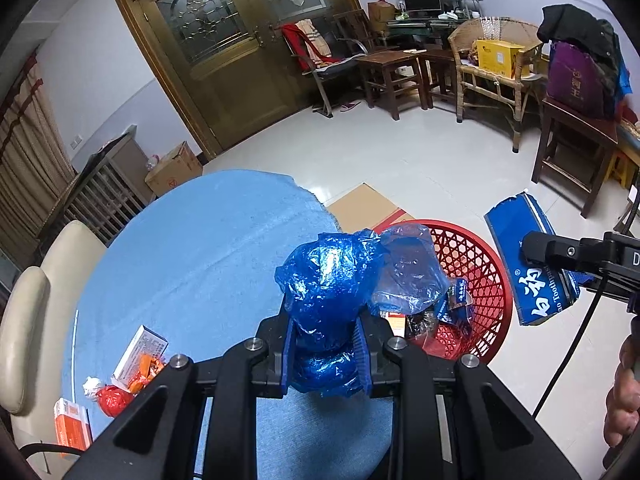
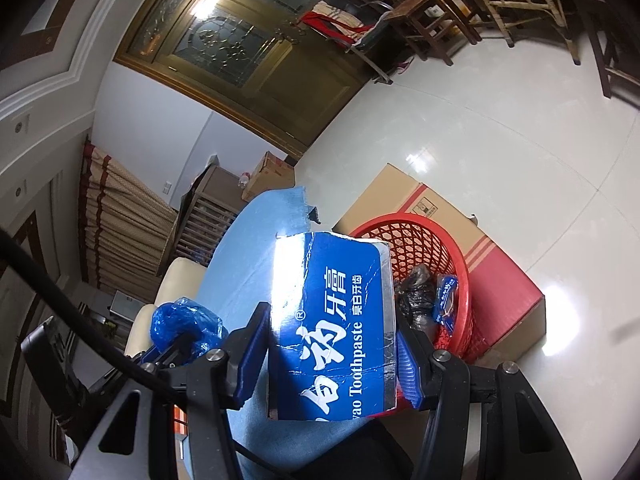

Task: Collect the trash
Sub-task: 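Open the left tool to drop the blue bag while the right tool drops the toothpaste box, then move both tools back over the table toward the orange packets and red bag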

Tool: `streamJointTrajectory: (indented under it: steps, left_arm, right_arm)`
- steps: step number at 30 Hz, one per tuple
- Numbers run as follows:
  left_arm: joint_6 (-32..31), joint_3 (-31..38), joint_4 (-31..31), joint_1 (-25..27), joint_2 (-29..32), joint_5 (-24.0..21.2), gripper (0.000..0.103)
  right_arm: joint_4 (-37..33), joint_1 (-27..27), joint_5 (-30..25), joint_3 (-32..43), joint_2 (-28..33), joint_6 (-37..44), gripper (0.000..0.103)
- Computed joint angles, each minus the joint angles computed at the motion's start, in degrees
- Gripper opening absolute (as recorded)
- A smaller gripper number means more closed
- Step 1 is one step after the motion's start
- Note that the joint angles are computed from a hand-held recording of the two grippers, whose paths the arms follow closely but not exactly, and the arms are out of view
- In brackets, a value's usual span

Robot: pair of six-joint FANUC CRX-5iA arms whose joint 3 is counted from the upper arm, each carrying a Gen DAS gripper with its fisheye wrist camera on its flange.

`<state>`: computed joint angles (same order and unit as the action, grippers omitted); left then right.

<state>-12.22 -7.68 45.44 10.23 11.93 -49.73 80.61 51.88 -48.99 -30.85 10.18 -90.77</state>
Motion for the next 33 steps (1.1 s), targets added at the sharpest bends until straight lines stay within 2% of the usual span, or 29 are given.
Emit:
streamJointTrajectory:
  steps: [5,7,9,10,11,12,14,17,20,24,26,29,33]
  left_arm:
    - [-0.2,1.6,-0.2,0.3,1.4,-3.2,0.032]
    - [1.0,3.4,-0.7,0.5,2.8,-6.1,0.040]
    - [1.9,4.6,-0.6,0.4,4.0,-7.7,0.059]
    - [2.2,5.0,-0.5,0.4,4.4,-8.2,0.062]
    - [2.4,5.3,-0.1,0.3,4.8,-8.7,0.063]
    - [2.9,6.0,-0.2,0.3,5.3,-9.0,0.063]
    - [3.9,6.7,-0.9,0.4,5.6,-9.0,0.063]
    - [3.6,7.0,-0.3,1.4,5.6,-8.6,0.063]
    - [2.8,6.7,1.1,2.9,5.2,-7.7,0.063]
    - [4.6,7.0,2.5,5.4,4.7,-6.1,0.064]
    - [5.2,7.4,3.5,6.8,4.7,-6.0,0.065]
    - [3.4,6.2,6.8,9.0,4.0,-3.7,0.076]
    - [1.0,6.2,11.0,12.8,4.5,-3.2,0.076]
  right_arm:
    - [-0.6,-0.3,0.3,0.2,0.3,-0.3,0.060]
    - [-1.3,-0.4,0.0,0.6,0.7,-0.2,0.060]
    - [-1.0,-1.1,0.5,0.6,1.0,-0.3,0.061]
    - [-0.4,-1.7,1.1,0.6,1.1,-0.6,0.061]
    - [0.4,-2.2,1.6,0.4,1.3,-1.0,0.064]
    - [1.3,-2.9,2.3,0.3,1.4,-1.6,0.072]
    - [0.6,-3.4,3.2,0.8,1.8,-1.4,0.077]
    - [2.0,-3.9,4.2,0.7,2.0,-3.1,0.077]
    - [-1.2,-2.1,1.7,2.6,2.6,1.7,0.077]
    - [-1.2,-1.4,0.6,4.5,3.0,4.4,0.077]
    - [-2.0,-1.0,0.2,6.6,3.6,7.8,0.077]
    - [-3.1,-0.5,-0.6,10.3,4.8,13.7,0.077]
    - [-4.1,-0.1,-1.0,16.7,7.6,22.0,0.077]
